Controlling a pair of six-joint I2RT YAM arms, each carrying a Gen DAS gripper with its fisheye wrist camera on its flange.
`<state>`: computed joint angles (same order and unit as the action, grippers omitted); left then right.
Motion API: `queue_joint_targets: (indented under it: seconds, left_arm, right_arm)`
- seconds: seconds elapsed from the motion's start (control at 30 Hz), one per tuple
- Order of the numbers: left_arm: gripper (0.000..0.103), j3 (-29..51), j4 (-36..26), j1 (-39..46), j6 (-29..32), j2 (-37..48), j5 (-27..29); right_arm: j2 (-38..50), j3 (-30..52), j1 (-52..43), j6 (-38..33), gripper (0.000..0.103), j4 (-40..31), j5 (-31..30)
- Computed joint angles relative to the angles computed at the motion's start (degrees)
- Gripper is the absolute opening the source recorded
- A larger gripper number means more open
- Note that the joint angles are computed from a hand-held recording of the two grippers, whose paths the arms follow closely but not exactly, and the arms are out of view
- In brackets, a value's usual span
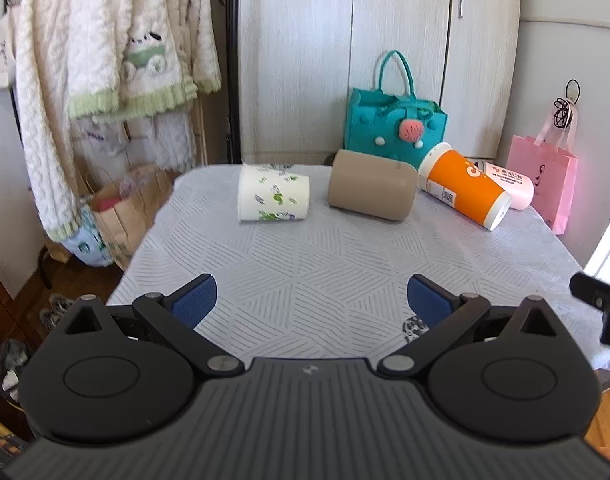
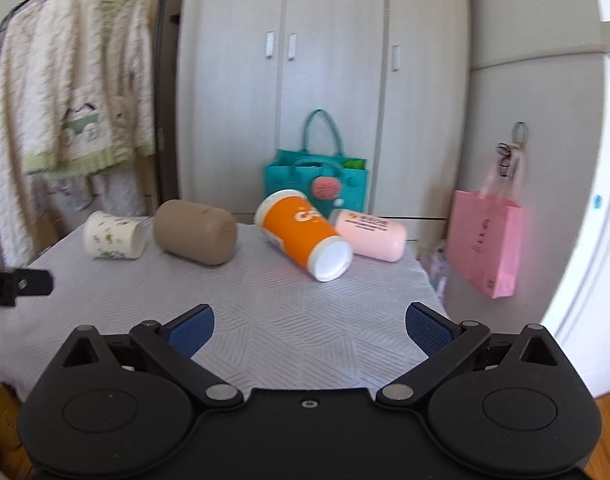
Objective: Flip cup upright
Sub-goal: 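Move the right gripper toward the lying pink cup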
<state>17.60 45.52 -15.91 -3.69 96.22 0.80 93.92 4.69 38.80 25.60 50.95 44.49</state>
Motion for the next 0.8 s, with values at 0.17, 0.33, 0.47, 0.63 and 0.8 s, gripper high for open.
queue_joint_targets:
  seconds: [0.17, 0.33, 0.47, 0.63, 0.8]
  left_arm:
    - [0.103, 6.3, -9.5, -1.9, 0.2, -0.7, -0.3]
    - [0.103, 13.3, -16.9, -5.5, 1.5, 0.3, -0.3]
    - [0.103, 20.7, -23.1, -8.9, 2.5, 2.8, 0.0]
    - [0.103, 29.8, -29.4, -12.1, 3.3, 7.6, 1.7]
    - [0.103, 37.3, -30.6, -14.2, 3.2, 14.0, 2.1]
  right_arm:
    - [-16.6, -2.5, -13.7, -12.5, 0.103, -9.2, -22.4]
    - [-30.0, -0.4, -28.3, -24.7, 0.103, -21.0, -40.2]
    - [-30.0, 6.6, -37.8, -32.5, 0.103, -30.2, -51.7]
    - [-24.1, 14.3, -41.2, -45.3, 0.102, -35.5, -52.9]
    - [-17.7, 21.4, -46.0, -54.6, 0.101, -39.2, -54.7]
